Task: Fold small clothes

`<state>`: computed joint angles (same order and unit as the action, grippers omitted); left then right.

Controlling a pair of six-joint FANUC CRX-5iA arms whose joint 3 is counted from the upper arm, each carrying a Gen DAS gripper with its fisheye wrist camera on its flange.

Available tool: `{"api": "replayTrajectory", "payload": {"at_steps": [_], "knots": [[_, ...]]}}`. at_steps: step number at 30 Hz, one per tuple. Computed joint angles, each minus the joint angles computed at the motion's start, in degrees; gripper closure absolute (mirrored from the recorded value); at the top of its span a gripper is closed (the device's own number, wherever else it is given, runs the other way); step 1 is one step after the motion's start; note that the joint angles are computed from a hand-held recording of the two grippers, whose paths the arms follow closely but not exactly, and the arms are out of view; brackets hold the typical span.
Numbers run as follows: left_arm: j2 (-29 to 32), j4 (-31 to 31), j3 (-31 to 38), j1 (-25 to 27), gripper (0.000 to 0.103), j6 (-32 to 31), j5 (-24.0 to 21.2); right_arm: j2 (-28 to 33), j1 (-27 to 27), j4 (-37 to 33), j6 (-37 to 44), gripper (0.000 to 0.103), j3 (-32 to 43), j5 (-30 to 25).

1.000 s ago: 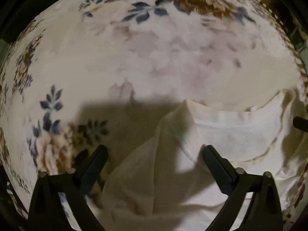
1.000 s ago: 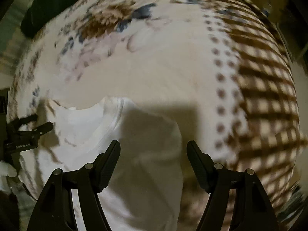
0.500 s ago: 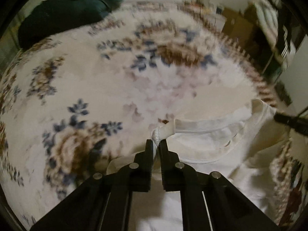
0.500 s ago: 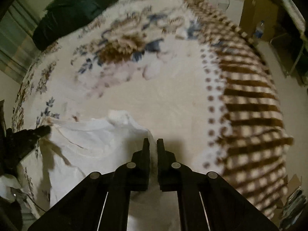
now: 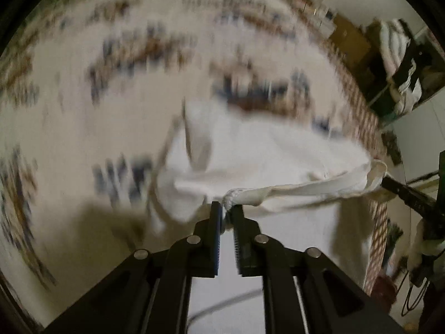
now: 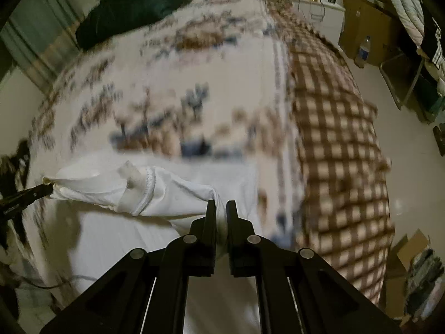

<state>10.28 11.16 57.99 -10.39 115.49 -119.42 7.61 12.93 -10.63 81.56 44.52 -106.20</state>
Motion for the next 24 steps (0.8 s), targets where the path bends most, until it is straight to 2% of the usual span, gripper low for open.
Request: {"api": "replayTrajectory", "payload": {"at_steps": [3,5,6,7,9,13,14,18,19,20,21,22,23,24], "knots": [[-5.59,3.52,-10.48,0.63,0.091,4.64,2.64,-3.26,-0.64,-1.16,0.52,0.095,-6.89,-2.28],[-7.7,5.18,-13.18,1.18,0.07,7.52,2.82,-3.15,-2.39,-3.99,-0.98,0.077,-7.23,-6.28],[-8.78,6.1,-14.53,1.73,0.052,8.42,3.38,-3.18,-4.45,-7.18,-2.57,0.069,-6.79,-8.21],[-10.12,7.36,-15.82,2.63,0.041,9.93,4.07,-3.58,-6.09,-9.25,-4.26,0.057,-6.53,-8.93],[-12.96,9.01,-18.75,5.16,0.035,13.58,5.18,-4.1,-9.98,-14.3,-8.64,0.054,-5.48,-9.88],[-16.44,12.04,-25.67,9.34,0.035,21.04,9.45,-5.4,-18.82,-27.28,-24.03,0.052,-6.27,-8.66],[-17.34,12.86,-28.38,10.05,0.035,22.91,12.73,-5.77,-19.48,-28.73,-26.75,0.052,-7.23,-8.07],[-16.4,12.34,-31.96,8.1,0.035,25.87,18.69,-8.48,-19.21,-30.43,-36.11,0.052,-14.67,-3.05],[-15.17,10.96,-31.28,6.83,0.04,26.16,18.8,-8.79,-19.09,-30.47,-37.92,0.052,-15.81,-2.06],[-14.82,10.42,-31.57,6.17,0.05,25.72,19.65,-9.68,-19.15,-30.61,-39.59,0.053,-17.53,-0.4],[-14.28,9.49,-31.07,5.49,0.092,25.25,19.42,-11.04,-18.94,-30.2,-40.87,0.058,-19.53,1.95],[-13.28,8.15,-29.66,4.58,0.1,24.53,18.27,-11.73,-18.29,-29.32,-41.39,0.081,-20.35,2.66],[-12.57,6.26,-28.01,3.36,0.1,23.87,17.4,-11.94,-17.54,-28.39,-41.67,0.094,-20.47,2.8],[-12.99,5.54,-27.8,3.16,0.1,23.3,17.52,-12.59,-16.98,-27.46,-41.74,0.094,-20.77,3.28]]}}
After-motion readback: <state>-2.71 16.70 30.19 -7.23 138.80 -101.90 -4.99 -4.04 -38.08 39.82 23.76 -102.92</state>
